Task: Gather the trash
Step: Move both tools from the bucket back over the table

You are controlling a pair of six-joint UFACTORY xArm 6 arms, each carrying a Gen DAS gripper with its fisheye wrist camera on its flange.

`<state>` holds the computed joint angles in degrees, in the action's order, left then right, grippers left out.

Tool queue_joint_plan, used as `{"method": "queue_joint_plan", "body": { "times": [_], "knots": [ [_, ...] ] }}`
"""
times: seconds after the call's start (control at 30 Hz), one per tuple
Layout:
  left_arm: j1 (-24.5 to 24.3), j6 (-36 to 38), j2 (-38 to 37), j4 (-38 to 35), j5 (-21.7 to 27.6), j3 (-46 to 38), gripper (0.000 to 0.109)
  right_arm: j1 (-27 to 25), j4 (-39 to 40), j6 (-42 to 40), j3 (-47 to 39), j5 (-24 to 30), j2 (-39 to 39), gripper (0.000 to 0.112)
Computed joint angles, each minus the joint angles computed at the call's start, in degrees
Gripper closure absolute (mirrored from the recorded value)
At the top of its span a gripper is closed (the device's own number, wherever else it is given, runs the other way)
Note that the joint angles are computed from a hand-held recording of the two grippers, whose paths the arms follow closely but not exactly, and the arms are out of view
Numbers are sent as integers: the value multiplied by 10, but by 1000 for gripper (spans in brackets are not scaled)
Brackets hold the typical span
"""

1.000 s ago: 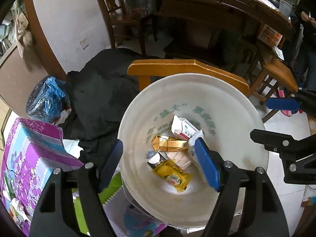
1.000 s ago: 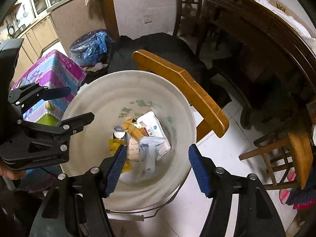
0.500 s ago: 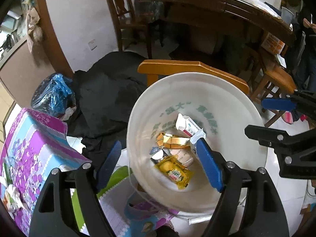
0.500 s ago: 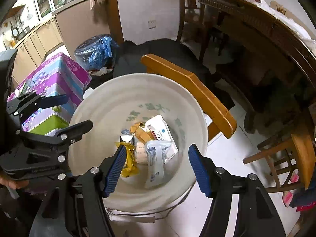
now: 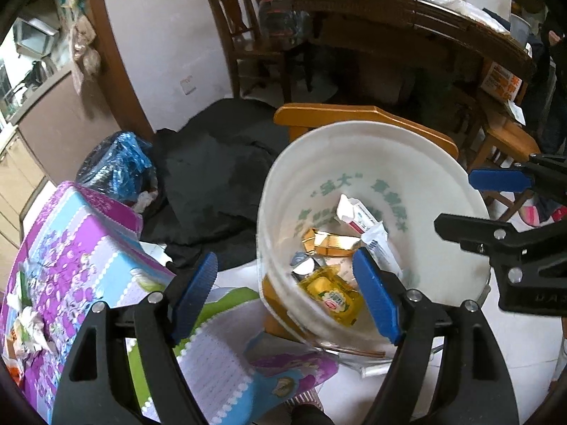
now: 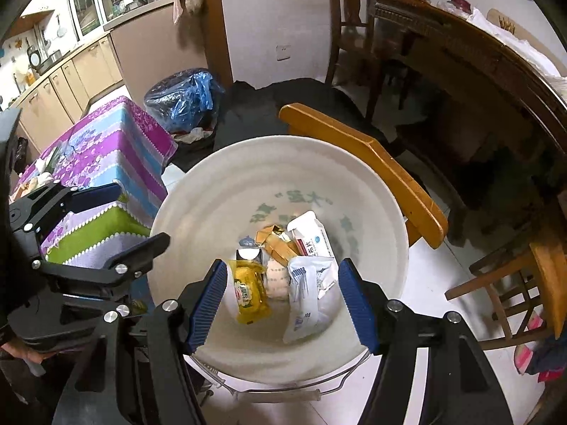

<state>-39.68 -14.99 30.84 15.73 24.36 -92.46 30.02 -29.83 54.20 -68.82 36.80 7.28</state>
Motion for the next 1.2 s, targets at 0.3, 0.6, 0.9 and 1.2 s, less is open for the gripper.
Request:
{"method": "queue_joint_plan", "body": {
  "times": [0.3, 0.6, 0.9, 1.2],
  "knots": [
    [60, -157, -113, 115, -64, 164, 31, 27, -74, 76, 0, -19, 2, 46],
    [130, -279, -213, 207, -87, 290, 30, 73, -36, 56, -98, -54, 100, 46],
    [214, -344, -296, 259, -105, 396, 28, 121, 37, -27, -274, -36, 235, 46],
    [303, -378, -359, 294, -114, 481, 27, 164, 123, -153, -563, 32, 423, 46]
  ]
}}
